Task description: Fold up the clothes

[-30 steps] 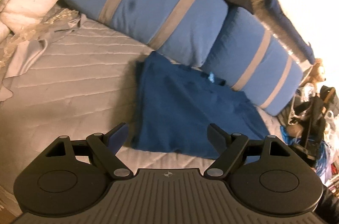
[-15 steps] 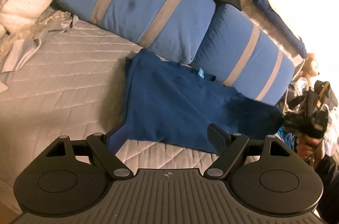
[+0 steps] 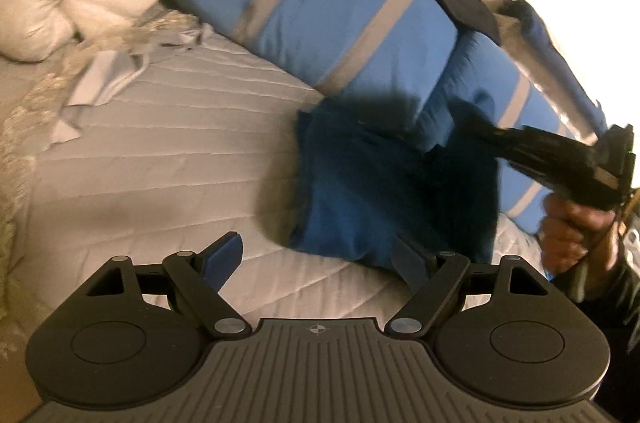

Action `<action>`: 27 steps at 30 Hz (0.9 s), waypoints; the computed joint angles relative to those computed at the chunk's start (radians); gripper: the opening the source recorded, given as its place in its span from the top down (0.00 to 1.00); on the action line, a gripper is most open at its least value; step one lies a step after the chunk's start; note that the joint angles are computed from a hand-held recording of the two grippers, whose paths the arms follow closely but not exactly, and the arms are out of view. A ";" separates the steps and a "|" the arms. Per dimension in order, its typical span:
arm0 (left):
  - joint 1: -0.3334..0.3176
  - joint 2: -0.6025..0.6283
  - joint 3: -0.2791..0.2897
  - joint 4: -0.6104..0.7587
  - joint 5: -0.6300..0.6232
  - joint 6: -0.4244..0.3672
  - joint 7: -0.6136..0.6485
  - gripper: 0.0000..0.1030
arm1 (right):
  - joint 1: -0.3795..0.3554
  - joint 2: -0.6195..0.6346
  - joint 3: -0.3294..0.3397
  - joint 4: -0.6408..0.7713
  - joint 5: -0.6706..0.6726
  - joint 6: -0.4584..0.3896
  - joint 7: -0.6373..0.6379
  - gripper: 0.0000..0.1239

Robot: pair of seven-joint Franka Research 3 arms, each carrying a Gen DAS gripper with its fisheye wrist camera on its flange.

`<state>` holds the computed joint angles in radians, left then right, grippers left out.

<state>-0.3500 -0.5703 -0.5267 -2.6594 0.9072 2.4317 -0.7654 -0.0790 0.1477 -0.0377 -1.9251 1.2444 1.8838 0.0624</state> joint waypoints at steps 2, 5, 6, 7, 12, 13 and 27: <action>-0.013 -0.014 -0.001 -0.014 -0.022 -0.011 -0.009 0.21 | 0.036 -0.048 0.024 -0.086 -0.013 0.028 -0.051 0.89; -0.030 -0.028 -0.001 -0.031 -0.047 -0.018 -0.012 0.21 | 0.101 -0.095 0.046 -0.199 -0.060 0.118 -0.132 0.89; -0.035 -0.032 -0.001 -0.035 -0.053 -0.019 -0.010 0.21 | 0.123 -0.105 0.052 -0.230 -0.074 0.157 -0.153 0.89; -0.039 -0.036 -0.001 -0.038 -0.058 -0.020 -0.006 0.21 | 0.143 -0.115 0.057 -0.261 -0.084 0.200 -0.178 0.89; -0.039 -0.047 0.000 -0.058 -0.063 0.003 -0.004 0.21 | 0.177 -0.130 0.040 -0.306 -0.088 0.256 -0.215 0.89; -0.035 -0.048 -0.002 -0.063 -0.060 0.011 -0.011 0.21 | 0.179 -0.130 0.037 -0.304 -0.090 0.254 -0.210 0.89; 0.041 -0.016 -0.035 -0.059 0.039 0.089 -0.134 0.21 | 0.213 -0.145 0.038 -0.318 -0.110 0.303 -0.165 0.81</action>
<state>-0.3094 -0.5859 -0.5612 -2.7179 0.9460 2.5212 -0.8991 0.1339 0.0031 0.0007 -2.2431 1.1340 2.1872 -0.1030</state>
